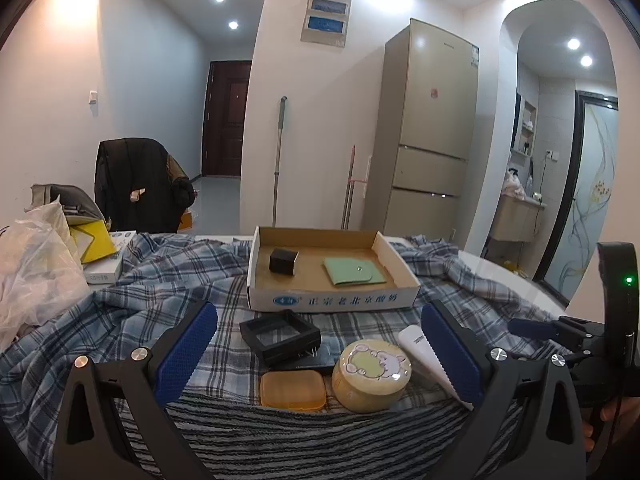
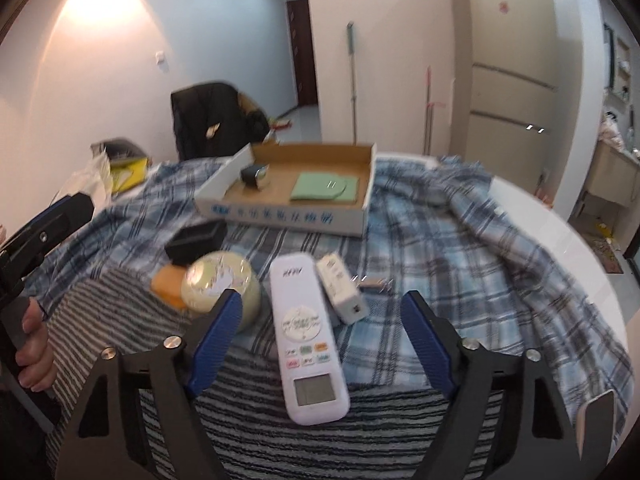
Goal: Organize rigid objects
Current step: 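Grasp the white AUX remote with the right tool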
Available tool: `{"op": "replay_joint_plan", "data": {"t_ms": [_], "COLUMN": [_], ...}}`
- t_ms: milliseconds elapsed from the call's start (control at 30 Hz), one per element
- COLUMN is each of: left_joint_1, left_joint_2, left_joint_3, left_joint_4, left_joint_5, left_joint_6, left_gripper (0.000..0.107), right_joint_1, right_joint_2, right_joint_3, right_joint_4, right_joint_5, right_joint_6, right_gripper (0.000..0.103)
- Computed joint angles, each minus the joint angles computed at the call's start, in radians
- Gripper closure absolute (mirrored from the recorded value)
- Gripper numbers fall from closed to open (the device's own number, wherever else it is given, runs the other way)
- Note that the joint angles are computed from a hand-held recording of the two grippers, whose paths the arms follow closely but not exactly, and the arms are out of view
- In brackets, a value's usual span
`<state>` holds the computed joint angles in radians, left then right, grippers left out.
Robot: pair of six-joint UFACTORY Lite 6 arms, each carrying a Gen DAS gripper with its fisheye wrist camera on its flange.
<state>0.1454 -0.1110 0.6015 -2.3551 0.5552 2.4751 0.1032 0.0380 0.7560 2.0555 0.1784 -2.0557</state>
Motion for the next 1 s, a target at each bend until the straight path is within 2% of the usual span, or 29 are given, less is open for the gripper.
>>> {"op": "replay_joint_plan", "data": {"t_ms": [133, 233, 433, 567, 767, 933, 1000], "left_joint_1": [-0.01, -0.001, 0.005, 0.001, 0.002, 0.008, 0.01], "left_joint_2": [0.074, 0.112, 0.138, 0.119, 0.111, 0.095, 0.086], "left_joint_3": [0.033, 0.055, 0.069, 0.052, 0.044, 0.039, 0.041], "left_joint_4": [0.006, 0.038, 0.059, 0.045, 0.04, 0.065, 0.094], "left_joint_5": [-0.004, 0.003, -0.001, 0.011, 0.017, 0.019, 0.01], "left_joint_6": [0.0, -0.033, -0.062, -0.039, -0.046, -0.059, -0.077], "left_gripper": [0.004, 0.004, 0.004, 0.004, 0.004, 0.004, 0.004], "right_joint_1": [0.041, 0.038, 0.024, 0.029, 0.052, 0.034, 0.041], "right_joint_2": [0.116, 0.185, 0.243, 0.284, 0.224, 0.111, 0.07], "right_joint_3": [0.081, 0.122, 0.157, 0.196, 0.145, 0.06, 0.024], "right_joint_4": [-0.271, -0.464, -0.582, -0.793, -0.803, -0.76, -0.822], "right_joint_5": [-0.026, -0.003, 0.016, 0.009, -0.066, -0.03, -0.043], "right_joint_6": [0.245, 0.432, 0.562, 0.781, 0.818, 0.799, 0.874], "right_gripper": [0.036, 0.045, 0.055, 0.059, 0.064, 0.064, 0.064]}}
